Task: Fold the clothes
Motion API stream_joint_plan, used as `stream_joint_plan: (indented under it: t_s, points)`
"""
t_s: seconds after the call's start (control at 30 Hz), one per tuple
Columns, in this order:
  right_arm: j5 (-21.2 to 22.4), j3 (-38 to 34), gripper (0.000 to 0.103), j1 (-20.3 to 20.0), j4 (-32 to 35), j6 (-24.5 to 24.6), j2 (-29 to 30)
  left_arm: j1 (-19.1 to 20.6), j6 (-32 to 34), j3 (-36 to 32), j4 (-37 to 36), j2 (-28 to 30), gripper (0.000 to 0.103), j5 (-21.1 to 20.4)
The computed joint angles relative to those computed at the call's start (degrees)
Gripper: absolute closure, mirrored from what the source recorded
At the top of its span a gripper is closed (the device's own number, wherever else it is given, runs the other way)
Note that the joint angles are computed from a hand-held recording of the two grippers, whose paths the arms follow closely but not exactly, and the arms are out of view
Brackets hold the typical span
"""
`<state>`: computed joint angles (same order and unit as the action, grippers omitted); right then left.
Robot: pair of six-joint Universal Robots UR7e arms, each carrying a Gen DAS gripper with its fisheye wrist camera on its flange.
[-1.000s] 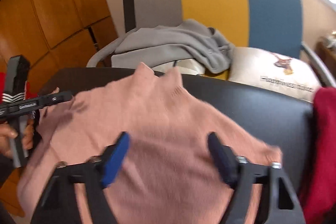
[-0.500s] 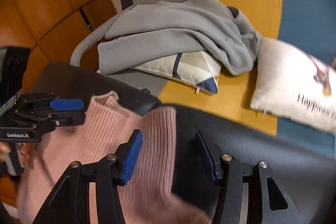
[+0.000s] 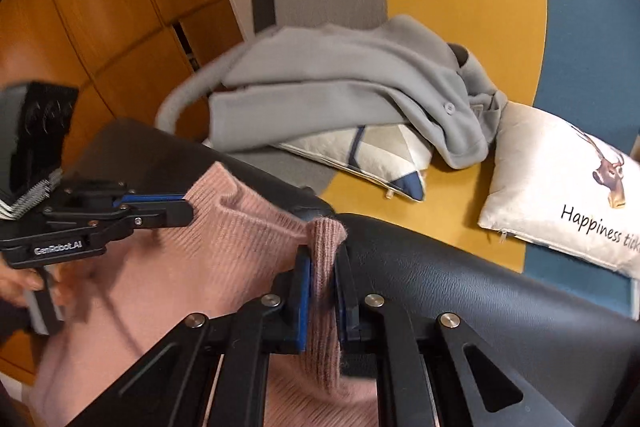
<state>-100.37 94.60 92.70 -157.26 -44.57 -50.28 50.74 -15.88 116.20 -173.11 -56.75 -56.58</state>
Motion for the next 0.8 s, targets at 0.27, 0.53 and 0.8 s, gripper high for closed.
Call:
stream_joint_plan:
  t_s: [0.27, 0.53, 0.8]
  points:
    - [5.3, 10.1, 0.092, -1.3, -1.9, 0.4, -8.3, -5.4, -4.2, 9.2, -6.4, -3.4, 0.098, 1.2]
    - [11.3, 23.0, 0.092, -6.0, -5.3, 0.6, -16.9, -11.3, -11.2, 18.8, -10.2, -5.1, 0.098, 3.3]
    - [12.2, 30.6, 0.093, -8.9, -9.7, -0.3, -20.8, -12.1, -19.2, 24.6, -12.8, -4.9, 0.099, 3.3]
